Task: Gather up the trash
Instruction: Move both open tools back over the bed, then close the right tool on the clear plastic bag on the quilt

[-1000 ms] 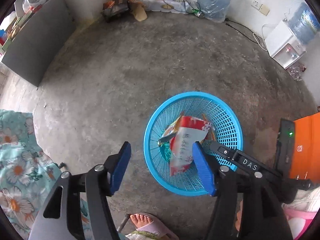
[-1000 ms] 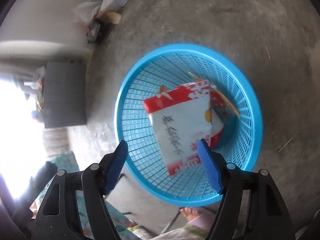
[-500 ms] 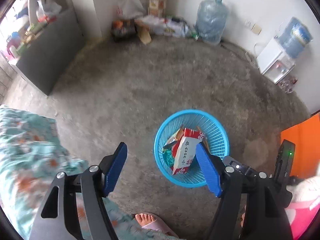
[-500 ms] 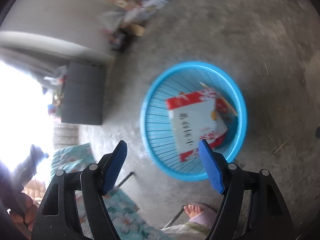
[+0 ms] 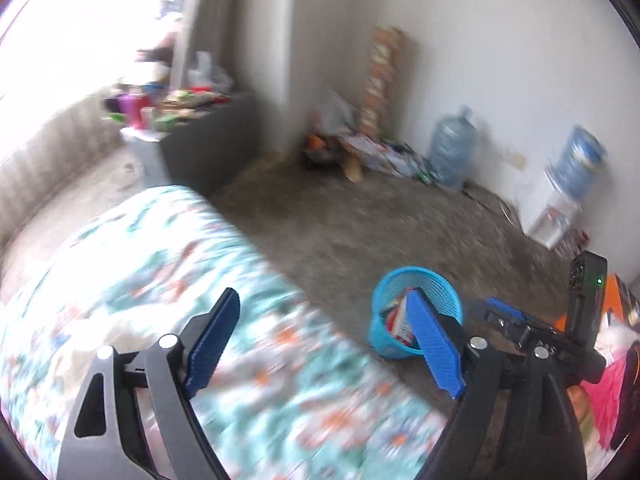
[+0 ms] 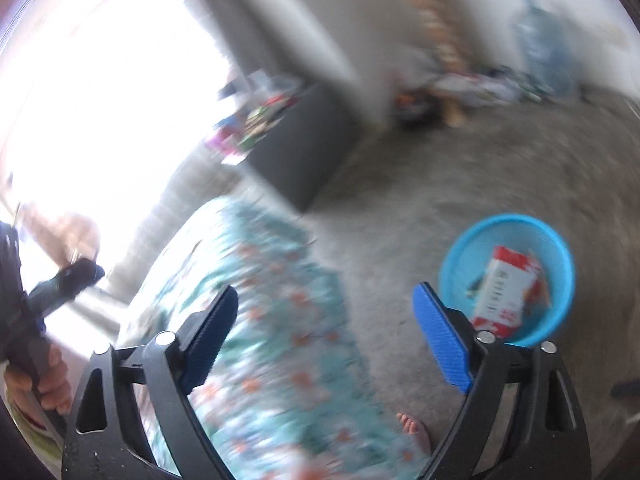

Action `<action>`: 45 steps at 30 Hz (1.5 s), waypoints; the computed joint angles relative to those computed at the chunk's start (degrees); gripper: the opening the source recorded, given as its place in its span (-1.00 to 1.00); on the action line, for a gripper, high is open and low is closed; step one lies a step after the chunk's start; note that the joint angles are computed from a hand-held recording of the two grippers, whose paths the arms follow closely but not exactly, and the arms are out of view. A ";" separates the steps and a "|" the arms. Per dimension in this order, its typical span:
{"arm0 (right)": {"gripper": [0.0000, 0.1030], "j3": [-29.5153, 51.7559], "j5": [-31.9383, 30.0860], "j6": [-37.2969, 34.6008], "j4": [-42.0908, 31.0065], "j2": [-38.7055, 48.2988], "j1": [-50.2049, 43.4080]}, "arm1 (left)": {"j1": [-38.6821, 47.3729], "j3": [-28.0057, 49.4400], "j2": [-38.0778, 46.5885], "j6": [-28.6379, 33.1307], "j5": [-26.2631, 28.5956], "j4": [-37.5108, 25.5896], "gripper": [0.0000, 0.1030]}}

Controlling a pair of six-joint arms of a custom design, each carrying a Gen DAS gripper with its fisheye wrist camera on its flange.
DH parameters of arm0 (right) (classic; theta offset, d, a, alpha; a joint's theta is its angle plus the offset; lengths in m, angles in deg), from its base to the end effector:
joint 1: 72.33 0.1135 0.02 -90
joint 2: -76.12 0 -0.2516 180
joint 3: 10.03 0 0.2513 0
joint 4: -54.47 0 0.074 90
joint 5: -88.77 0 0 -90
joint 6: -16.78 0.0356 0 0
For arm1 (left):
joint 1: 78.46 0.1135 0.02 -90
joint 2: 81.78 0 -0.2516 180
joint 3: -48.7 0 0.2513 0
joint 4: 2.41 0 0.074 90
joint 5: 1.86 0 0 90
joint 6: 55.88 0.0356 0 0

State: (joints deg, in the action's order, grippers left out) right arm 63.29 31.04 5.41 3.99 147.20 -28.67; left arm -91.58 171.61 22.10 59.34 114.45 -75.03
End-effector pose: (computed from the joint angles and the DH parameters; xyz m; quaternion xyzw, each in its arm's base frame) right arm 0.2004 0.1650 0.2837 0.3641 0.8263 0.1746 0.3926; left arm 0.3673 -0.1018 0.3545 0.3709 0.8504 -0.1829 0.3253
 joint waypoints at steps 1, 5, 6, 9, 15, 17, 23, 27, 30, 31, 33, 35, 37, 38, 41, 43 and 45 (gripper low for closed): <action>0.73 3.38 -0.80 -2.42 0.00 3.03 0.76 | 2.33 -1.92 -1.88 0.11 0.72 0.71 0.66; 0.81 16.55 -6.04 -10.38 -0.81 15.39 3.37 | 13.74 -9.66 -8.83 -1.39 3.68 4.00 0.73; 0.82 20.65 -7.19 -11.99 -2.08 19.00 4.14 | 16.67 -11.85 -10.38 -1.68 4.15 5.03 0.74; 0.83 31.84 -10.01 -15.57 -6.18 29.62 6.58 | 24.06 -15.74 -12.53 -0.96 4.76 6.26 0.76; 0.84 56.81 -13.22 -17.73 -22.53 49.20 9.39 | 33.17 -22.78 -14.64 1.59 3.18 10.68 0.76; 0.84 65.49 -11.85 -18.18 -30.71 55.37 10.53 | 35.26 -23.44 -14.40 1.94 4.22 11.23 0.76; 0.85 64.34 -10.07 -19.67 -31.64 55.34 11.60 | 40.15 -22.72 -12.83 1.95 6.60 12.09 0.76; 0.85 60.25 -11.07 -22.85 -28.25 52.96 11.08 | 43.76 -21.66 -11.81 0.83 8.19 12.28 0.76; 0.85 58.80 -9.96 -23.03 -26.52 52.05 12.17 | 46.37 -22.05 -11.57 0.77 8.50 13.70 0.76; 0.85 58.63 -9.62 -23.34 -26.26 52.04 12.48 | 47.29 -22.08 -11.32 0.87 8.79 13.93 0.76; 0.85 58.06 -10.04 -23.56 -26.77 51.11 13.04 | 49.00 -22.05 -10.45 1.23 9.44 14.25 0.76; 0.85 56.33 -11.99 -21.44 -25.78 48.71 12.80 | 50.35 -22.06 -9.62 1.75 9.57 14.44 0.76; 0.85 47.47 -12.79 -20.87 -14.95 41.89 12.57 | 51.38 -22.26 -8.63 2.03 8.80 15.33 0.76; 0.85 46.00 -13.00 -21.61 -11.92 40.26 12.63 | 51.75 -22.19 -7.96 2.04 8.29 15.66 0.76; 0.85 47.95 -14.31 -26.37 -7.42 39.90 12.58 | 52.50 -21.00 -5.62 1.52 7.22 15.13 0.76; 0.81 50.71 -17.95 -28.61 -5.23 41.36 11.98 | 52.78 -20.07 -4.07 1.03 7.24 14.63 0.76; 0.74 54.07 -22.73 -30.08 -3.33 43.80 11.37 | 53.03 -20.14 -3.34 0.95 7.34 14.95 0.76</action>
State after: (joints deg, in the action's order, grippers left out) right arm 117.35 8.32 -24.67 0.66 191.00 -17.30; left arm -38.55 151.47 18.77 60.28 121.79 -60.09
